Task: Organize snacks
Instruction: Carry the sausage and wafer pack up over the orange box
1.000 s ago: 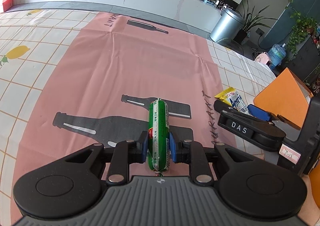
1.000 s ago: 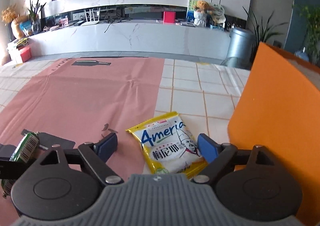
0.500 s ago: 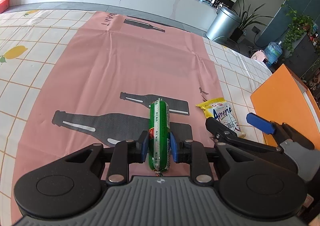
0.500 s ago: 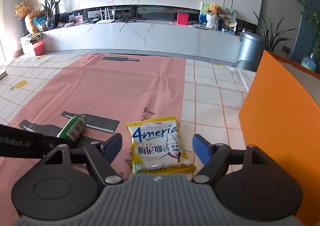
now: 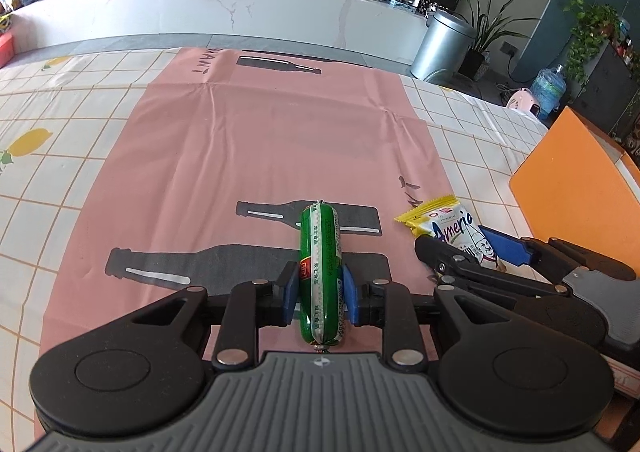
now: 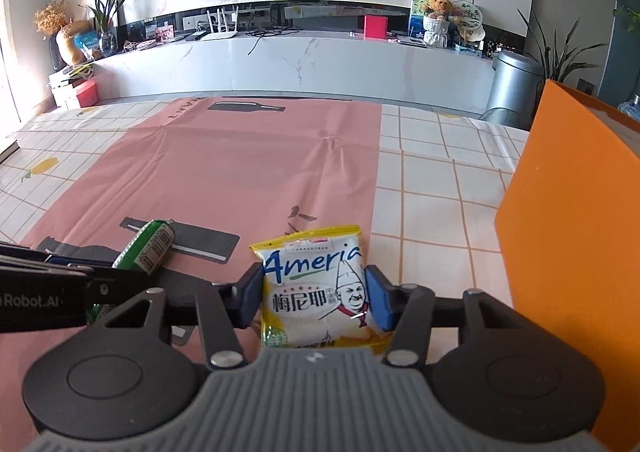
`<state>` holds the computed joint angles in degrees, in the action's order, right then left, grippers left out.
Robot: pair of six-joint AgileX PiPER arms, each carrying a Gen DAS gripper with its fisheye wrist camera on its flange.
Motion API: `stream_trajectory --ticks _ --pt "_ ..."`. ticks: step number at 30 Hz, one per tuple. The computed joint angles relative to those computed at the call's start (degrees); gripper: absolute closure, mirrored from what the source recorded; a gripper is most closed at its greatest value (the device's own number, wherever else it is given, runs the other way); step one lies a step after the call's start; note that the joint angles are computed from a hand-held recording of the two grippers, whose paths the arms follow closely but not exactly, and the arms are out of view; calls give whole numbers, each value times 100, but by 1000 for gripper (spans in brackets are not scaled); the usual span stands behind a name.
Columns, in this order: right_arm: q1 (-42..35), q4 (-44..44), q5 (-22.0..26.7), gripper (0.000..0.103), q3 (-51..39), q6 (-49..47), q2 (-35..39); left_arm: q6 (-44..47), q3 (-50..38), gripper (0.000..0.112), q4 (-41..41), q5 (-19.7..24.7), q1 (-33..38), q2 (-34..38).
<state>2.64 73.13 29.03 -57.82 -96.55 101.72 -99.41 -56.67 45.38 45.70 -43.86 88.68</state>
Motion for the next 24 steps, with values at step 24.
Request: stream_trajectory --ticks 24 --pt "-1242 -1798 1720 53 430 1529 -2052 145 -1098 88 -112 1374 -948 -239"
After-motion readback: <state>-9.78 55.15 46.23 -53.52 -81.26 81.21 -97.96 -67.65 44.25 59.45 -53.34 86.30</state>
